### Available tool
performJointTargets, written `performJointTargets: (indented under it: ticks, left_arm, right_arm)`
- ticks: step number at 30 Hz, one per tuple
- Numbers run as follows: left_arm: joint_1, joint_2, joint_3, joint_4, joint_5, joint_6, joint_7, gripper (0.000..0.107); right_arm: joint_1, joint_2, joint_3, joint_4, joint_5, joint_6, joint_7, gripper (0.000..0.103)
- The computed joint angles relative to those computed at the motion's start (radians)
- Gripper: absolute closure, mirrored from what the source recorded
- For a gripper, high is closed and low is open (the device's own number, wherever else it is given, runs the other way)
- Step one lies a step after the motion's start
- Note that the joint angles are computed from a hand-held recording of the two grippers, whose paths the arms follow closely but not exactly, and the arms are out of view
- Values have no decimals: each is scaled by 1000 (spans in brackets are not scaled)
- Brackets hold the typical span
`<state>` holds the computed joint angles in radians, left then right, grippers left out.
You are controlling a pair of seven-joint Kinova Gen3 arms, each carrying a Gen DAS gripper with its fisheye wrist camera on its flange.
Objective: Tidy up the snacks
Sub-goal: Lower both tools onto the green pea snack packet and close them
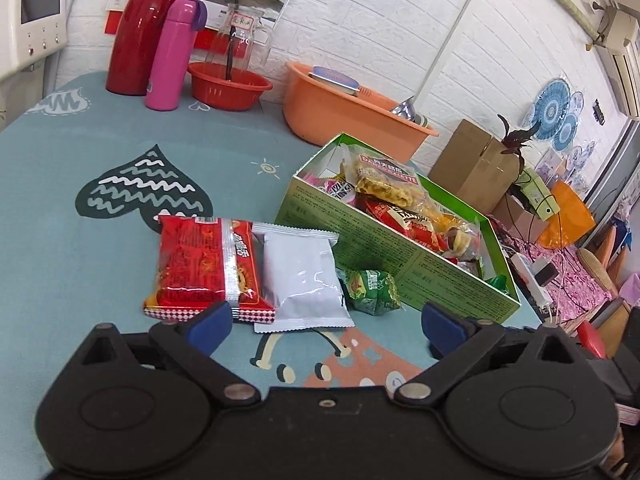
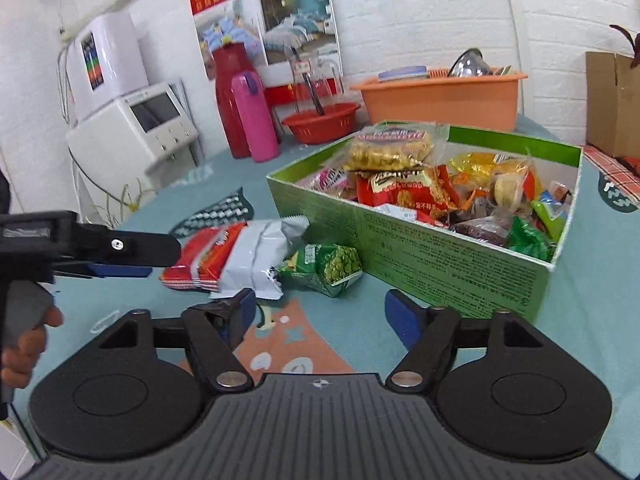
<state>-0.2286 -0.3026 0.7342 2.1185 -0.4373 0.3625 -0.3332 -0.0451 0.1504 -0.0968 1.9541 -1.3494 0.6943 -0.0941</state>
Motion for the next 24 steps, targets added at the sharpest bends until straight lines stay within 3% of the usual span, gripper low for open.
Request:
performJointTargets:
  ticks: [6, 12, 13, 15, 17, 24]
  left_arm:
    - [-56, 13, 52, -9, -21, 3, 26, 4]
    - [-62, 39, 58, -10, -56, -5, 54, 4]
    - [-58, 44, 54, -10, -62, -7, 59, 4]
    - [-46, 56, 43, -10, -75, -6, 69, 4]
    - [-31, 67, 31, -11, -95, -5, 85, 4]
    - [50, 97, -23, -18, -175, 8, 158, 4]
  right_arm:
    - [-42, 63, -40, -63, 26, -92, -76, 0]
    - [-61, 112, -80, -115, 97, -145, -168, 3]
    - [-55, 118, -87, -120, 111, -141, -180, 19]
    - [-38, 123, -102, -125, 132, -127, -186, 36]
    - [-25, 120, -107, -126, 155, -117, -190, 64]
    - [17, 98, -104, -107, 177, -54, -187, 77]
